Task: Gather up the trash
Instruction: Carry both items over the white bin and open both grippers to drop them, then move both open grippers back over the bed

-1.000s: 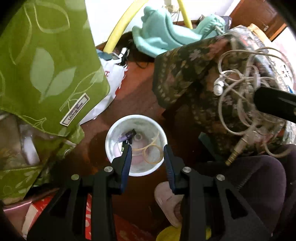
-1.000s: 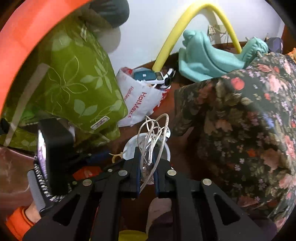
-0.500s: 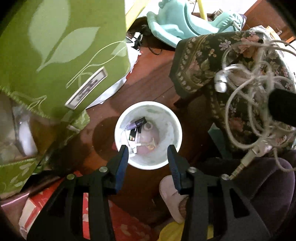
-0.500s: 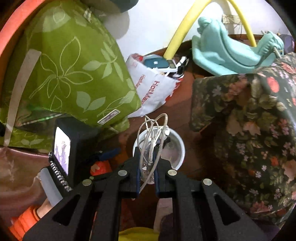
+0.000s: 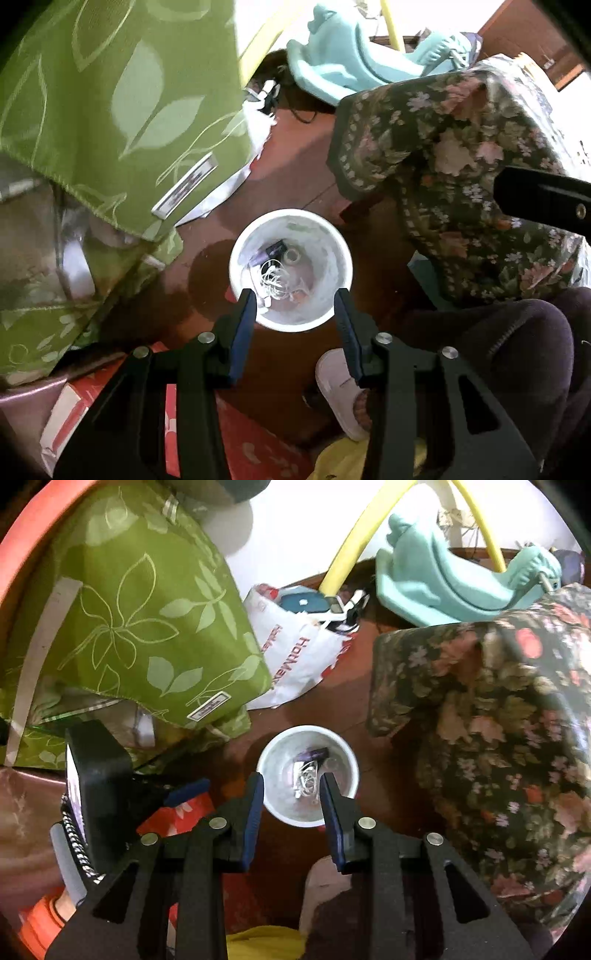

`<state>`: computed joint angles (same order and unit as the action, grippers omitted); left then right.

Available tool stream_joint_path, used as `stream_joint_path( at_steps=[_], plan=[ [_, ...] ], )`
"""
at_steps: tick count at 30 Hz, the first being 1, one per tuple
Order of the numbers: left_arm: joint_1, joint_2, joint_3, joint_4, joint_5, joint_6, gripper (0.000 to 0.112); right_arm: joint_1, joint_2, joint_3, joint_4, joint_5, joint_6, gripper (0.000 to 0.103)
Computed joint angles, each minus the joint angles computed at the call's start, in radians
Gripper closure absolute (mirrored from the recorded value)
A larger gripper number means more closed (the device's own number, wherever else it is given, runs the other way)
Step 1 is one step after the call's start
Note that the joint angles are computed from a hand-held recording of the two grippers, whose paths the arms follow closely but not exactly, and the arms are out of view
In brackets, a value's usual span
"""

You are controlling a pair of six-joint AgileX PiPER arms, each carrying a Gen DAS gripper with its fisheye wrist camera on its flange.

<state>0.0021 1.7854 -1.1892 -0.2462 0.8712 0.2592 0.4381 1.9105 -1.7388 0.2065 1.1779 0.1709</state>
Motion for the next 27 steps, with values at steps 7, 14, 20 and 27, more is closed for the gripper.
stream_joint_path(
  at_steps=[7,14,20,27],
  plan=[
    [-0.122,-0.047,-0.078,0.054,0.027,-0.093,0.07,-0.076,-0.153,0.107,-0.025,-0.04,-0.019,0.075],
    [-0.262,-0.065,-0.239,0.112,0.088,-0.183,0.07,-0.203,-0.295,0.187,-0.018,-0.059,-0.065,0.075],
    [-0.403,-0.015,-0.426,0.195,0.155,-0.272,0.07,-0.374,-0.377,0.203,0.029,-0.037,-0.165,0.075],
    [-0.535,0.163,-0.771,0.246,0.282,-0.342,0.07,-0.62,-0.422,0.161,0.07,0.002,-0.324,0.075]
  ],
)
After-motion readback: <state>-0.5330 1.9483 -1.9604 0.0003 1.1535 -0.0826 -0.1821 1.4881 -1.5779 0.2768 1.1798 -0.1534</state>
